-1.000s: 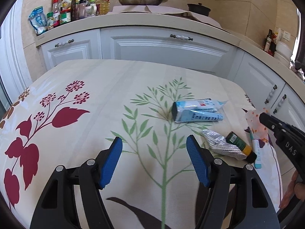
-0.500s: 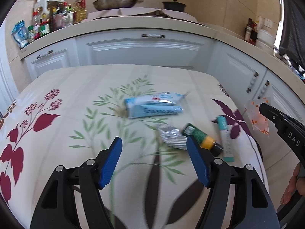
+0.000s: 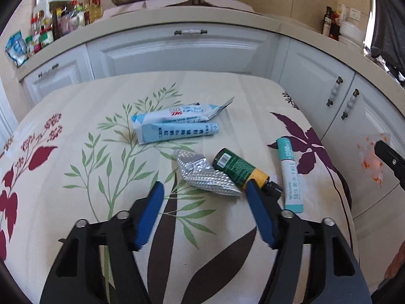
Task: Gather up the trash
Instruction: 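Grasp the silver foil blister pack with the left gripper while the right gripper holds the bag, then carry the foil pack and orange-printed bag over the black bin and release both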
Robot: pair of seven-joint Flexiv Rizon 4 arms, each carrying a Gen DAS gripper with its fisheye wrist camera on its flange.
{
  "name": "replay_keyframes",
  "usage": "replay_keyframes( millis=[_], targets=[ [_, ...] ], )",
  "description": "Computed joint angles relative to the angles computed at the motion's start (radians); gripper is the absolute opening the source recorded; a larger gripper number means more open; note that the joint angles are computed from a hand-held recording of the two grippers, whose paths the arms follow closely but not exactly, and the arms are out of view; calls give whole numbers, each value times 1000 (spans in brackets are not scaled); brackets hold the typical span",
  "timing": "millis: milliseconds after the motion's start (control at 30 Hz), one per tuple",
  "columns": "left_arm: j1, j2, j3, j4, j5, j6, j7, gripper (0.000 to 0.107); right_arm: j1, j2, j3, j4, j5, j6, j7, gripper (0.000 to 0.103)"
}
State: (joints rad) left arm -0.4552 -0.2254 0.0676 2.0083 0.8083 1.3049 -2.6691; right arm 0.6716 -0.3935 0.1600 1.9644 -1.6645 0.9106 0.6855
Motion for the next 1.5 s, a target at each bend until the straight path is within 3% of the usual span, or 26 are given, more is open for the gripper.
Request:
replay_keyframes(
  millis=[167, 433, 567, 733, 1000, 1233, 1500],
  targets=[
    [22, 18, 3, 31, -24, 0, 15, 50, -6, 2, -1, 4, -17, 7, 15, 9],
    [43, 21, -7, 40, -21, 17, 19, 48, -7, -6, 1, -5, -18, 14, 12, 9],
    [56, 12, -7, 53, -66, 52, 61, 22, -1, -9, 0, -10, -9, 11, 1, 9],
    [60, 11, 9, 83, -121, 101, 113, 14, 2, -9, -2, -10, -7, 12, 1, 9],
    [43, 18, 46, 105, -131, 144, 142, 13, 5, -14, -3, -16, -8, 16, 6, 9],
    [22, 48, 65, 93, -38, 121, 75, 13, 9, -8, -2, -10, -8, 3, 11, 9],
    [42, 91, 18, 68, 78, 71, -22, 13, 11, 20, 9, 16, -10, -29, 27, 9]
  ],
)
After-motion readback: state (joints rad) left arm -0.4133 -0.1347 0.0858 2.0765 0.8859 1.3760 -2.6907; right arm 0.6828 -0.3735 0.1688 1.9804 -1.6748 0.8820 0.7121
